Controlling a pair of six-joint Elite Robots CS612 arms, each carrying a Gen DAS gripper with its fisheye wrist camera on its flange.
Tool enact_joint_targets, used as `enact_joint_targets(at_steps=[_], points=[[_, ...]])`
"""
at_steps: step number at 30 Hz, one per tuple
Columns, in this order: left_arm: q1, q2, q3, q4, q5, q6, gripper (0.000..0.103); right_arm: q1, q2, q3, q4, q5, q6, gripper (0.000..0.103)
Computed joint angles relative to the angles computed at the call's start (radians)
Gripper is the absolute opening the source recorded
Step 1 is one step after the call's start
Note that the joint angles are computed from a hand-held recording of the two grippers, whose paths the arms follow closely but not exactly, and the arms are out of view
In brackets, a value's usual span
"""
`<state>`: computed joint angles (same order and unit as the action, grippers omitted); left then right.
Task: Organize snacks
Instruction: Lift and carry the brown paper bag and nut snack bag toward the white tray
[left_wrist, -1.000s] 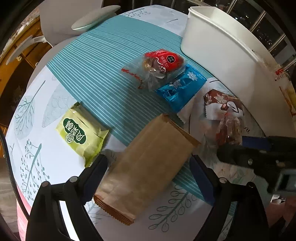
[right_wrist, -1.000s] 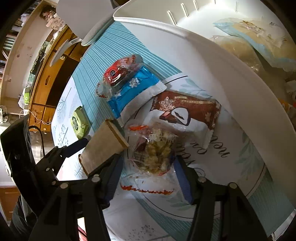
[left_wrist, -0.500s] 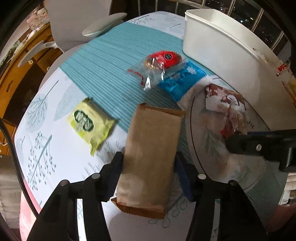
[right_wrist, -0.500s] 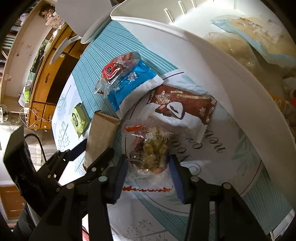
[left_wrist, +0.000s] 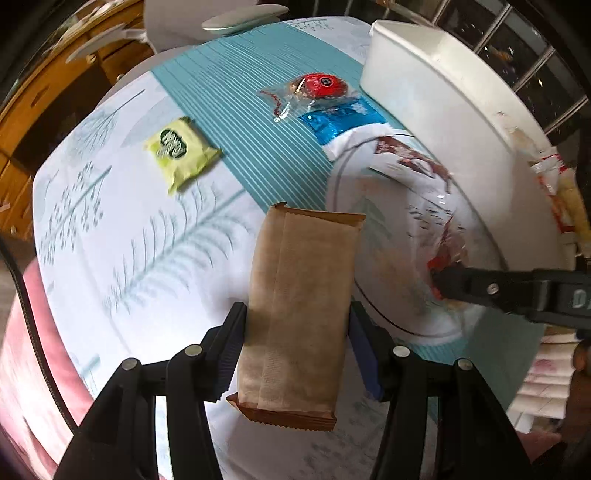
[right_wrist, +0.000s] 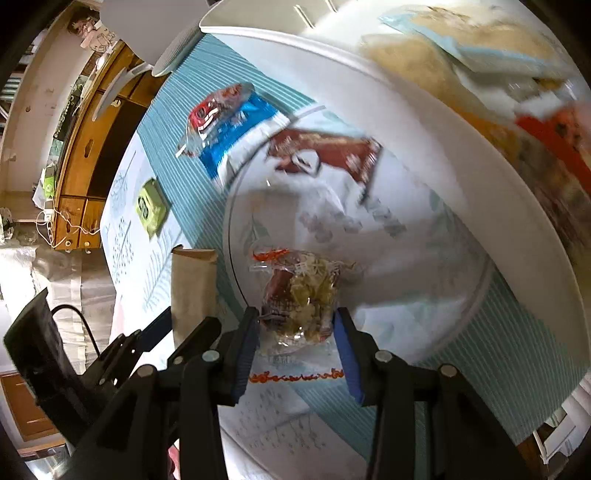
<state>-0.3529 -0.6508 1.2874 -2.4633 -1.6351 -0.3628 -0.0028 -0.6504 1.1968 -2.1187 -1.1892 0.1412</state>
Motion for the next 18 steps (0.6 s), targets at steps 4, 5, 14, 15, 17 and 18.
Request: enact_joint_targets(at_steps=[4,5,14,15,17,18], points=[[-0.016,-0.047,0.068,-0.046,0.004,-0.048,0.053,-0.006,-0.029,0.040,0.015,0.000,-0.021,0.041],[-0.020,-0.059,0.086,-0.061,0.005,-0.061,0.053,-0.008,-0.041,0.055,0.018,0.000,-0.032,0.041],[-0.027,-0.134,0.195,-0.214,-0.015,-0.205,0.054,-0.032,-0.127,0.165,-0.019,0.046,-0.138,0.041],[-0.029,-0.141,0.207,-0.235,-0.017,-0.229,0.053,-0.036,-0.138,0.180,-0.026,0.052,-0.156,0.041],[-0.030,-0.147,0.222,-0.268,-0.025,-0.264,0.053,-0.042,-0.160,0.205,-0.037,0.057,-0.189,0.041],[-0.033,-0.155,0.235,-0.286,-0.027,-0.285,0.053,-0.045,-0.168,0.214,-0.042,0.060,-0.202,0.041]])
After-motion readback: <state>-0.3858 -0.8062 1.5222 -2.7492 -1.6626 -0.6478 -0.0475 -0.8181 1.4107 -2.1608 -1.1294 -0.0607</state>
